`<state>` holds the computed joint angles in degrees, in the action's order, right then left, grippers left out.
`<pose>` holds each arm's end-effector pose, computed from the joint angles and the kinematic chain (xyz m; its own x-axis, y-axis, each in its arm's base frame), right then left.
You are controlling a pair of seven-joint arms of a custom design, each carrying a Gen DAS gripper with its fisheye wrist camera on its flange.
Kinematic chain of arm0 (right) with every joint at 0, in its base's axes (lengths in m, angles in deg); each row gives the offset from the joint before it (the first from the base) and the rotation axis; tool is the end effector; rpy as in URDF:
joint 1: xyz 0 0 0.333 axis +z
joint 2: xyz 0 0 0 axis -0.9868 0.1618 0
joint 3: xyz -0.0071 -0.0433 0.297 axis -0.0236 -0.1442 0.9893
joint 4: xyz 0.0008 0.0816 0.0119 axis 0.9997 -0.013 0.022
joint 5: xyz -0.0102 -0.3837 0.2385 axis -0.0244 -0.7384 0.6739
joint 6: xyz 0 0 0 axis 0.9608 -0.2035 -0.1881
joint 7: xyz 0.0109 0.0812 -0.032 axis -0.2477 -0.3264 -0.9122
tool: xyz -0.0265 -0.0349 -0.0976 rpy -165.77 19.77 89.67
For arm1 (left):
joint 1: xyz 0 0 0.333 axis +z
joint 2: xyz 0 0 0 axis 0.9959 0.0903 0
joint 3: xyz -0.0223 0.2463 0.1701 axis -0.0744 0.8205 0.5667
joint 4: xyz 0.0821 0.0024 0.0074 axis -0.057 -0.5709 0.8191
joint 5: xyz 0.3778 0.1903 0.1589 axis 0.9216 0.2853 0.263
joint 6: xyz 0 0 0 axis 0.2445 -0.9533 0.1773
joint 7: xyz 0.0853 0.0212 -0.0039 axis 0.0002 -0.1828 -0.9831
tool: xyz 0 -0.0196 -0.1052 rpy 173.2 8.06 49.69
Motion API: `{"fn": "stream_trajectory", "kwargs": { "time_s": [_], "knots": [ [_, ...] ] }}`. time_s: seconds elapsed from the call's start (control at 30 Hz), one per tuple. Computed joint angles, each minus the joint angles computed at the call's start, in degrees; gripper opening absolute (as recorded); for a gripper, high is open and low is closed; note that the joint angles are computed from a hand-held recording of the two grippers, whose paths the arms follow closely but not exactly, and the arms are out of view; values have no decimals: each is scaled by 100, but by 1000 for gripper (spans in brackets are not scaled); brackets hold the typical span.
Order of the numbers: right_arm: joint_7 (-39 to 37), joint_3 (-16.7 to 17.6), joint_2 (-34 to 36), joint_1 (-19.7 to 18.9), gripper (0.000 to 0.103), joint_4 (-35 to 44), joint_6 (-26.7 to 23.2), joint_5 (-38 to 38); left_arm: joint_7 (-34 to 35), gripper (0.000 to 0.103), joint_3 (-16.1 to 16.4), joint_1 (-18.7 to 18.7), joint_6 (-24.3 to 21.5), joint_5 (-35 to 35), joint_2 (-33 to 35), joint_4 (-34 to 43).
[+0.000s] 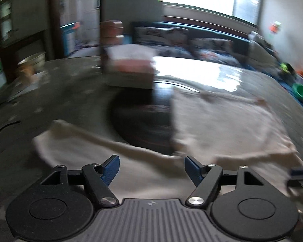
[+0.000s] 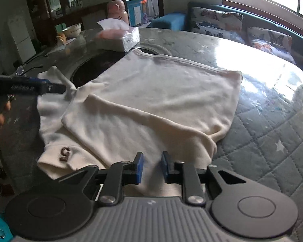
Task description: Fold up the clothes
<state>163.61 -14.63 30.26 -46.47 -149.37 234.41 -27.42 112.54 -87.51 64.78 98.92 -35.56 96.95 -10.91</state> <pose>0.5914 0.3686 0.2935 0.0762 -0.9931 -0.0895 -0.7751 -0.0025 -0.6319 0.7428 -0.3292 0.3141 -0.3468 -0.9370 0.0420 -0.6508 0.2081 -0.7302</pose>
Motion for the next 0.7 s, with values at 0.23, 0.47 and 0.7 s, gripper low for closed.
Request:
{"fn": "stream_trajectory", "kwargs": {
  "time_s": [0.23, 0.47, 0.7],
  "knots": [
    [-73, 17, -106, 0, 26, -73, 122, -15, -2203, 73, 1914, -998, -197, 661, 369, 492],
    [-18, 7, -128, 16, 34, -82, 194, -58, -3158, 69, 2201, -865, -899, 1060, 862, 1209],
    [-38, -6, -107, 45, 34, -89, 243, 24, -3361, 48, 1729, -460, -970, 1397, 1087, 1525]
  ]
}}
